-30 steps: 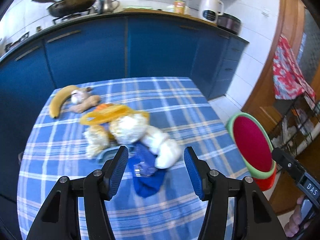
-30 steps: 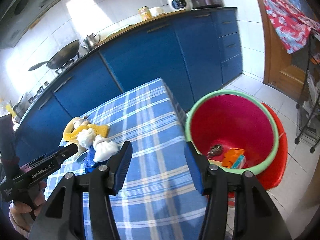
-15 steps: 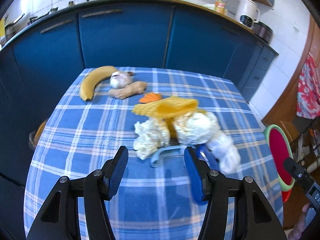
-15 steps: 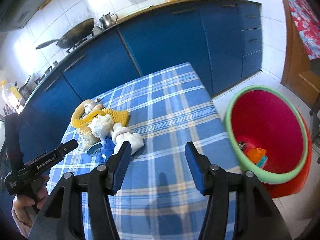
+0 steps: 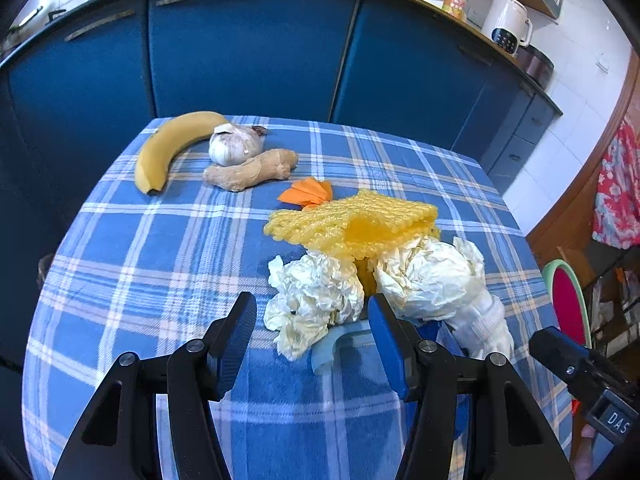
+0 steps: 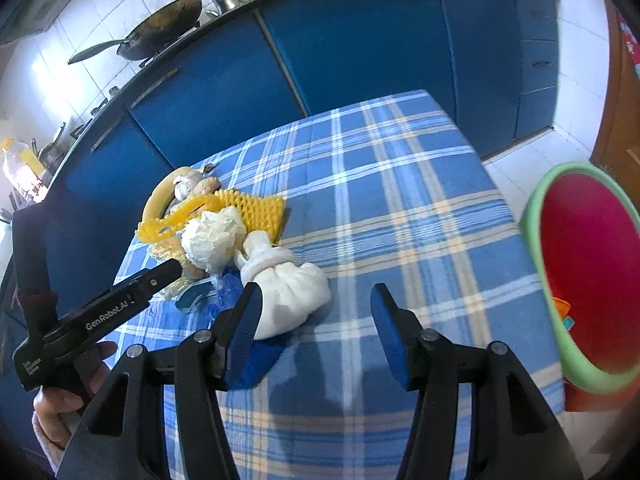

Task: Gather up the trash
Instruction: 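Grasp the crumpled white tissue with the left tool while the right tool grasps the white cloth glove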

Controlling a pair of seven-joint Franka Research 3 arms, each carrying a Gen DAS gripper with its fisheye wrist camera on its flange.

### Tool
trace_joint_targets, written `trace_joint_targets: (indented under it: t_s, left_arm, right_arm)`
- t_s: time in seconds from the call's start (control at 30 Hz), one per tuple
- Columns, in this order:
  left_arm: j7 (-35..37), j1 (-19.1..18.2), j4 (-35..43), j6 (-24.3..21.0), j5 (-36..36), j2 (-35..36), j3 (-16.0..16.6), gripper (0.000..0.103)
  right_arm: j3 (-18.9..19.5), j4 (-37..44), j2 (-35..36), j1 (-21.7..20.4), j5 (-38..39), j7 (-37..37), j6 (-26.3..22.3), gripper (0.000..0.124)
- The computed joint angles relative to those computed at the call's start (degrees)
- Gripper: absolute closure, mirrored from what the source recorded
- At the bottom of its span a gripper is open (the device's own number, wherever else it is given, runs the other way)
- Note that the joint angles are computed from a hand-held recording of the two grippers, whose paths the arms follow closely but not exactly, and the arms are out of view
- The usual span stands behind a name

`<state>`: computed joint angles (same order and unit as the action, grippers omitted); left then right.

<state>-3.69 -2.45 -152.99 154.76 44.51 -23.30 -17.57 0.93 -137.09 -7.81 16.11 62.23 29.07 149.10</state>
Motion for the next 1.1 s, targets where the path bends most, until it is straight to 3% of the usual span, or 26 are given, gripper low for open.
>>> trace_joint_targets:
  t_s: [0.3,0.47,0.53,0.7,0.87,1.1]
  left_arm:
    - [-1.23,1.91,-0.39,4.10,1.65,1.90,0.57,0.045]
    - [-4.16,3.82,-1.64,7.38,4.22,1.11,-0.07,0.064]
    - [-5.11,4.49,-2.20,8.16,5.28,0.18,-0.57,0.079]
    - [-5.54,4.97,-3.55,8.62,5.14,-1.79,-1.11,0.082]
    - [-5.72,4.95,-5.30,8.31,3.84,-4.44,-1.57,0.084]
    - [-4.27,3.52,-7.69,6.81,0.39,-10.13,-2.42,0.084]
  right_arm:
    - [1.44,2.92,4.47,0.19,-2.32,2.46,-0.68,0.066]
    - [2.00,3.67,5.58,0.17,-1.95,2.28,-0.71,0.066]
    - [2.08,4.11,6.14,0.04,-2.04,2.30,-1.70,0.066]
    - [2.35,4.66,7.09,-0.31,-1.34,2.08,-3.46,0.076]
    - [2.36,4.49,6.79,-0.65,0.45,0.55,-3.91,0.095]
    - [1.84,2.45,3.92,-0.59,4.00,-2.19,-2.77,0.101]
